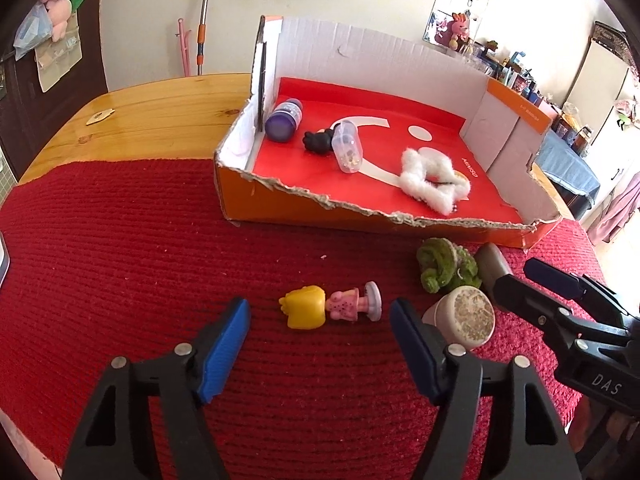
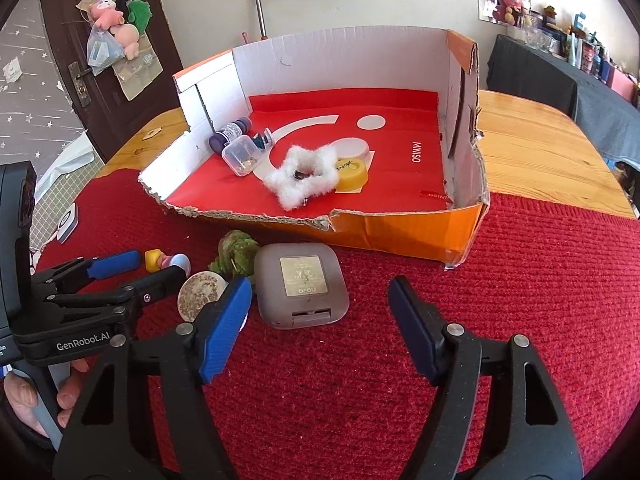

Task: Organize objects
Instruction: 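Move the left tool to the yellow-pink toy while the right tool approaches the grey case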

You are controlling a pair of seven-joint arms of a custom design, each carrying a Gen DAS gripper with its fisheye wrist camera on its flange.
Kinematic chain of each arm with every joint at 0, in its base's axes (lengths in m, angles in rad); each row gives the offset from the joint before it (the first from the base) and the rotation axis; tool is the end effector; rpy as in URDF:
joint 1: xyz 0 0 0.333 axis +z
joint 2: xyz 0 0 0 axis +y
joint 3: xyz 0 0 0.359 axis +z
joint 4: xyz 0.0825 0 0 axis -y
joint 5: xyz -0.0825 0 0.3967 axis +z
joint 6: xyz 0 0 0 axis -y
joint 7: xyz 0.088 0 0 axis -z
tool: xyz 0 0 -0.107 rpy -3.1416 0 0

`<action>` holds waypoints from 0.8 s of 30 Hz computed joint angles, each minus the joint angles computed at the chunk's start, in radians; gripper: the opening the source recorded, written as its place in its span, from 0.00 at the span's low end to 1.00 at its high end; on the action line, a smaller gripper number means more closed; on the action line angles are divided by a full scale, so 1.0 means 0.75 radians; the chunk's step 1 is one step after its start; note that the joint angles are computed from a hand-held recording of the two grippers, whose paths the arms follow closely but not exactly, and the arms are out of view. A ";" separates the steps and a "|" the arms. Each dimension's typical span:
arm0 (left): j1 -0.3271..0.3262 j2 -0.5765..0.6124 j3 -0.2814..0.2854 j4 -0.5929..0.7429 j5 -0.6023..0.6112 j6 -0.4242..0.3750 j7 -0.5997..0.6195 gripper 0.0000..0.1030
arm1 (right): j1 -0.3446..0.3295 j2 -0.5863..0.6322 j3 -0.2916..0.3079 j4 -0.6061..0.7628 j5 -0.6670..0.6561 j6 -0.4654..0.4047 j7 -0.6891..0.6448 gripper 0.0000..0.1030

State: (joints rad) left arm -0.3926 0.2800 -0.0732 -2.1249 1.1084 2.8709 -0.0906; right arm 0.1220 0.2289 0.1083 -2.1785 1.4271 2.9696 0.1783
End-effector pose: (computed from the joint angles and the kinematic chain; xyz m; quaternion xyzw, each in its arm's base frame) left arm 0.5232 -0.3172 0.3413 -0.7305 0.6045 -0.2608 0.1814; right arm 0.5773 0.0639 0.3409 -0.7370 0.5729 -0.1392 0.3306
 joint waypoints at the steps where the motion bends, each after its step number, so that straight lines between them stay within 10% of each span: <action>1: 0.002 0.000 0.000 -0.001 -0.001 0.006 0.002 0.67 | -0.001 0.004 -0.001 0.003 -0.011 -0.012 0.011 0.65; 24: -0.031 0.005 0.026 0.005 -0.008 0.058 0.053 0.49 | -0.019 -0.014 0.015 -0.014 -0.034 -0.050 0.025 0.49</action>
State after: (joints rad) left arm -0.4160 0.2841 -0.0540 -2.1210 1.1025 2.9141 -0.0506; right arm 0.1080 0.2187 0.1195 -2.1887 1.4017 2.9320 0.1972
